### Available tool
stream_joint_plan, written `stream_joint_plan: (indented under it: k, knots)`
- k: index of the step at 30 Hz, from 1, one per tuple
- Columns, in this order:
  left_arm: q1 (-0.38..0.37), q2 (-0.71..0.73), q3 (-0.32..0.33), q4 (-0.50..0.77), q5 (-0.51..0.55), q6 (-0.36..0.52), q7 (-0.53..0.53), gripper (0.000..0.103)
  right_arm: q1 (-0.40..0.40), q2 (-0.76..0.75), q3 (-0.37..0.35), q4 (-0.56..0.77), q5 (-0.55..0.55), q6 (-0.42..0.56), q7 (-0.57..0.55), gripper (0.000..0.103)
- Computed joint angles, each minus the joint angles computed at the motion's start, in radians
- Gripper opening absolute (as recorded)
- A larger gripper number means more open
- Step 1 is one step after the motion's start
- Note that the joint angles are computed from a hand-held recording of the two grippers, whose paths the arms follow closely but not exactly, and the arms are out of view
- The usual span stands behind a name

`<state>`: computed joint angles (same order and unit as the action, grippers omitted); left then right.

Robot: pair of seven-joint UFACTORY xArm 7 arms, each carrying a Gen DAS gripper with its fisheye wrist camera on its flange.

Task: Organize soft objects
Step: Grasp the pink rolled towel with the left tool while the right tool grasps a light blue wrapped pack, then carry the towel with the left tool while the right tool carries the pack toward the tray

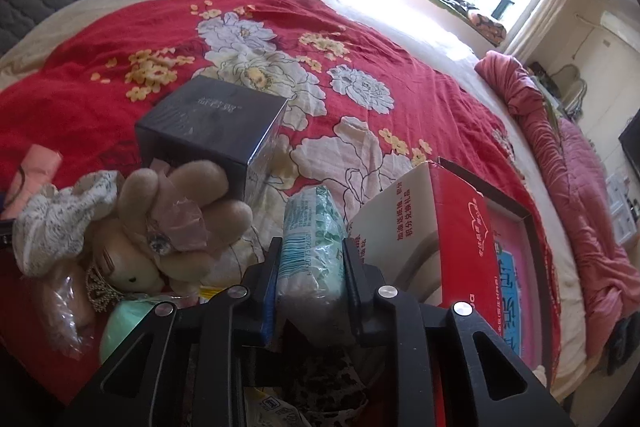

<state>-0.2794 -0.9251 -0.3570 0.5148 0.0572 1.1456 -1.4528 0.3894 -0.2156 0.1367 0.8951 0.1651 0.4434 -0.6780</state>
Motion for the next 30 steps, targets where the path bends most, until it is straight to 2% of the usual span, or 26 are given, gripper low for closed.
stream_joint_plan:
  k: [3,6,9,10,11,14,23,30]
  knots:
    - [0.003,-0.004,-0.005,-0.003,0.007,0.005,-0.004,0.068,0.005,0.005,-0.006,0.012,0.03,0.014,-0.007,0.024]
    - [0.005,-0.008,-0.008,-0.003,0.013,0.019,-0.01,0.06,-0.014,0.01,0.019,0.007,-0.034,-0.01,0.038,0.024]
    - [0.007,-0.021,-0.009,-0.008,0.018,0.036,-0.017,0.047,-0.014,0.016,0.023,0.01,-0.057,-0.015,0.063,0.024]
    - [0.01,-0.022,-0.009,-0.007,0.02,0.045,-0.019,0.039,-0.01,0.018,0.019,0.015,-0.049,-0.009,0.059,0.023]
    - [0.011,-0.029,-0.01,-0.008,0.023,0.054,-0.023,0.035,0.002,0.017,0.006,0.017,-0.015,-0.004,0.037,0.023]
    - [0.01,-0.066,-0.005,-0.029,0.019,0.048,-0.033,0.03,0.015,0.009,-0.014,0.024,0.06,0.014,-0.002,0.022]
    - [0.026,-0.086,-0.032,-0.002,0.038,0.085,-0.053,0.028,0.038,-0.042,-0.036,0.006,0.151,0.014,-0.068,0.022]
    - [0.04,-0.081,-0.08,0.072,0.073,0.165,-0.076,0.028,0.061,-0.086,-0.066,0.006,0.239,0.055,-0.12,0.022]
